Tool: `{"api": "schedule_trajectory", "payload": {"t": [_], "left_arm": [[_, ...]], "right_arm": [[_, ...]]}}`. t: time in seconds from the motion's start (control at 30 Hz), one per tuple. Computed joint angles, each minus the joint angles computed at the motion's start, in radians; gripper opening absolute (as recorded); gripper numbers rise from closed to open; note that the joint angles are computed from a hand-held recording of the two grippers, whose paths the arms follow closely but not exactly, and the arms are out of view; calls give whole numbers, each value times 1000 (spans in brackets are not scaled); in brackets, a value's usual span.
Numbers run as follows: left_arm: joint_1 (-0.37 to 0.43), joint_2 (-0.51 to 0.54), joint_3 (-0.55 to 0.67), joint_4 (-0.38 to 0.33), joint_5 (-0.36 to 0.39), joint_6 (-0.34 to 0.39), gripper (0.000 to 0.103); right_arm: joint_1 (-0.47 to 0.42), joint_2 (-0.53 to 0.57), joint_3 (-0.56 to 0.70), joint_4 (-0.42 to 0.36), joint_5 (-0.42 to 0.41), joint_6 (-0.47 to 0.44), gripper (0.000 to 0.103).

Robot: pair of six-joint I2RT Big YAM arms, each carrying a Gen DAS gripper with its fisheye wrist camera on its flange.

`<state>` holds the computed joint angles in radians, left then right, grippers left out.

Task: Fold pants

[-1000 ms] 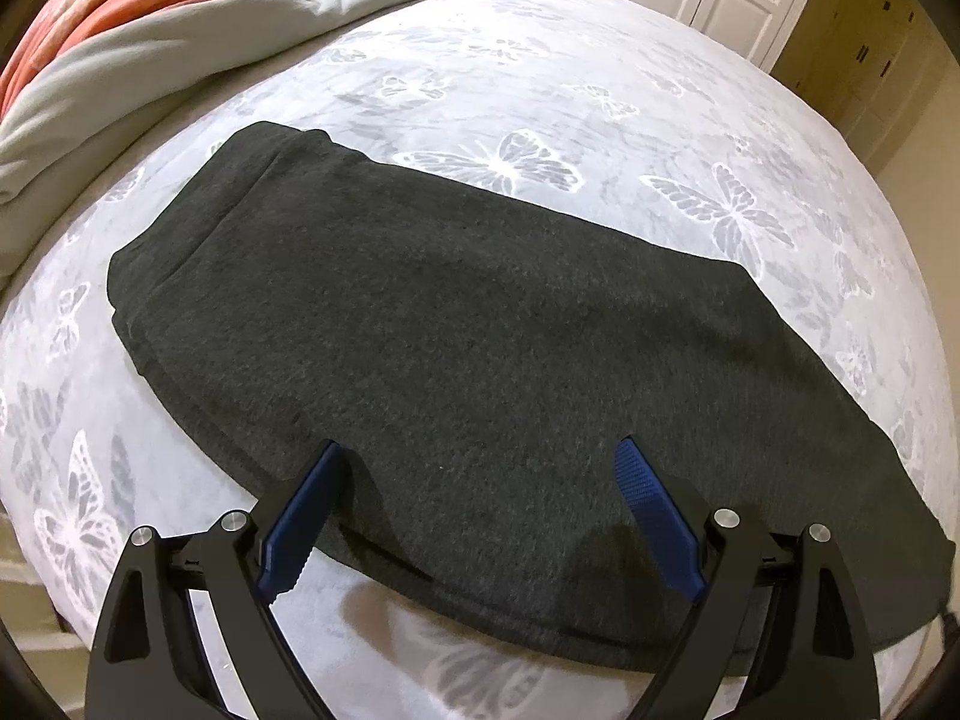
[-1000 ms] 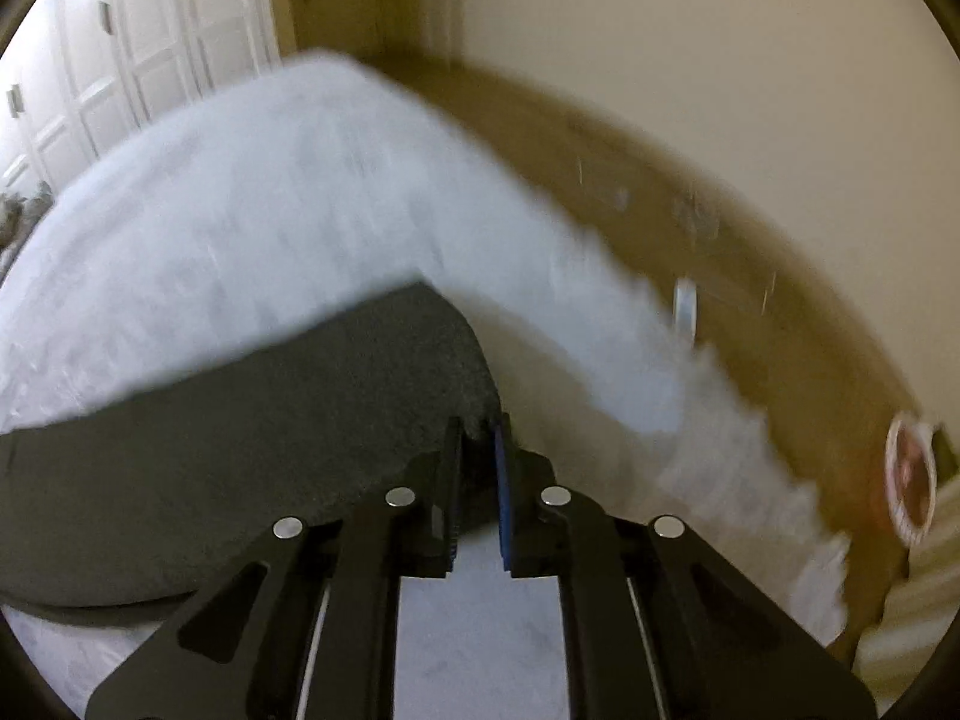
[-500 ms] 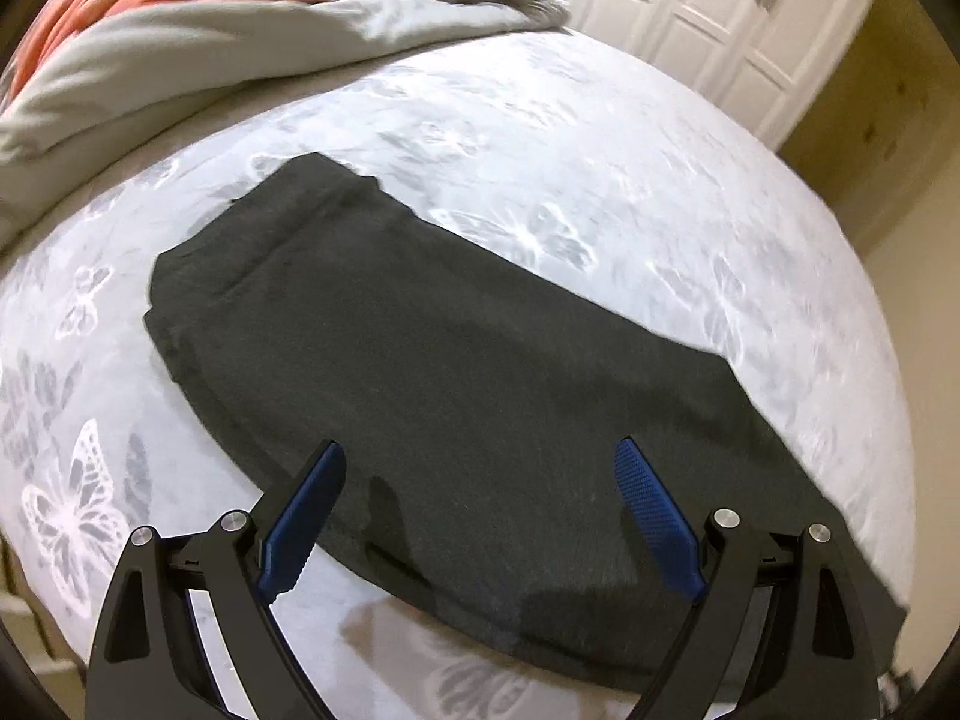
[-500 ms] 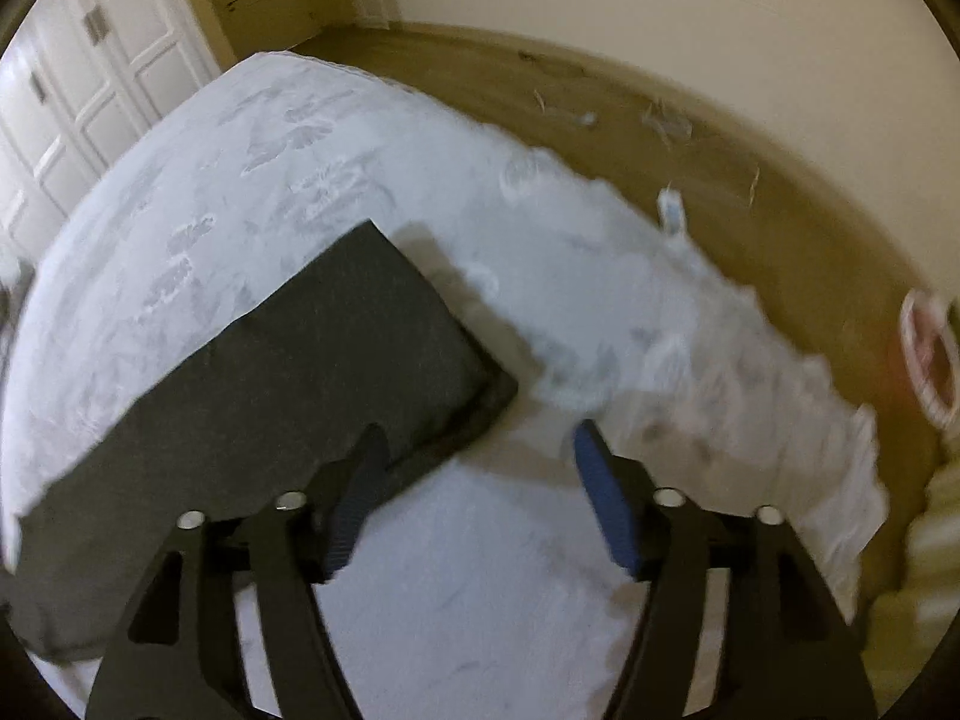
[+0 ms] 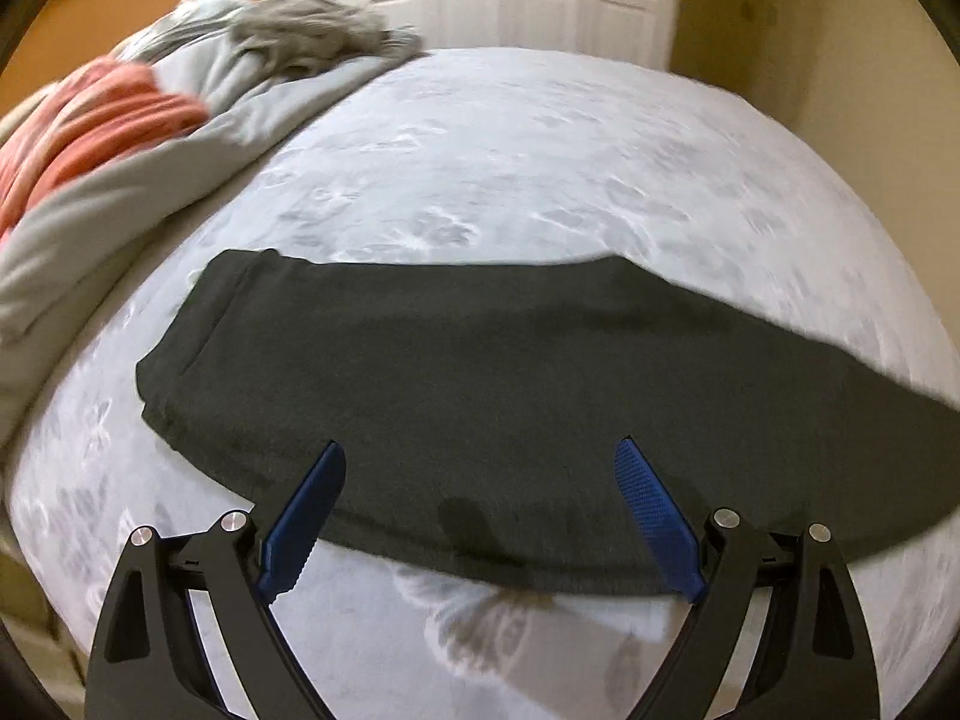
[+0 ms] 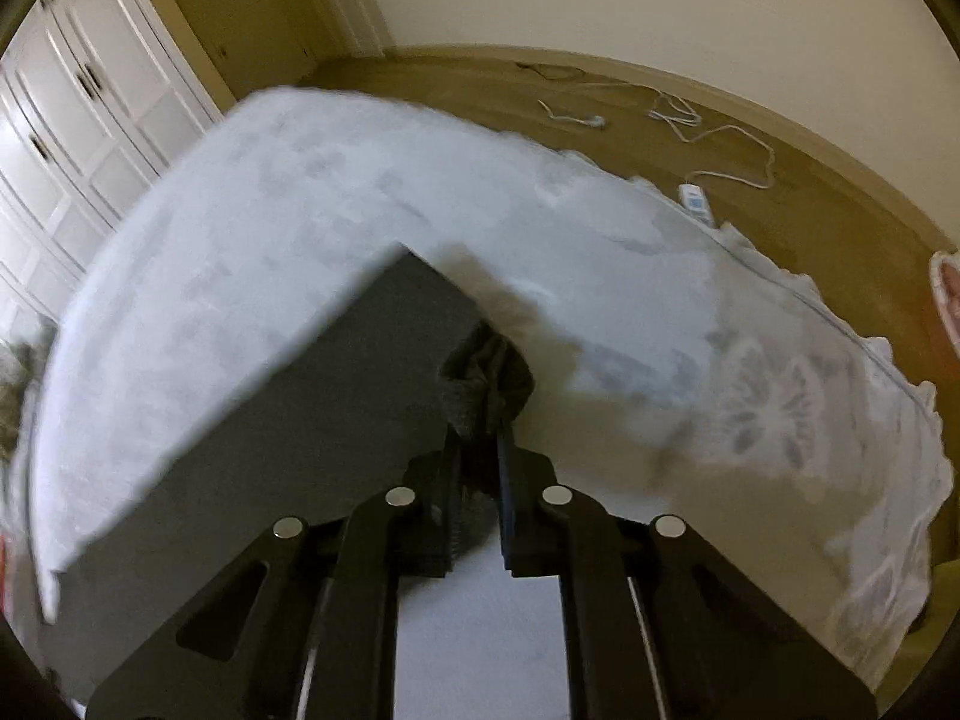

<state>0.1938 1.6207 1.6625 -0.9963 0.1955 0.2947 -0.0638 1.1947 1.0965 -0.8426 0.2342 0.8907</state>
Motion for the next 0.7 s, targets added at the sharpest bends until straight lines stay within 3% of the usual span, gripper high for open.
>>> {"api": "schedule_trajectory", "payload": {"t": [0.13,0.2,0.37,0.47,0.6,0.67,0.7], "left_arm": [[13,4,-2,-23,-1,41,89],[23,6,1,-23,-7,35,89],[45,9,9,-29,-1,11,89],[52,1,-3,-11,-20,23,89],[72,-5,-10,-14,-9,60,89],[85,-2,-7,-17,-2,79,89],[91,2,-1,-22,2,83,89]], "right_arm": [[118,-44,64,112,52,-35,9],[209,-36,112,200,44,-103,9],[423,112,285,278,8,-281,9],[517,282,444,214,-43,-347,9],[576,456,602,102,-74,-395,9],[592,543,681,26,-120,-394,9],[608,607,745,-51,-130,-409,10]]}}
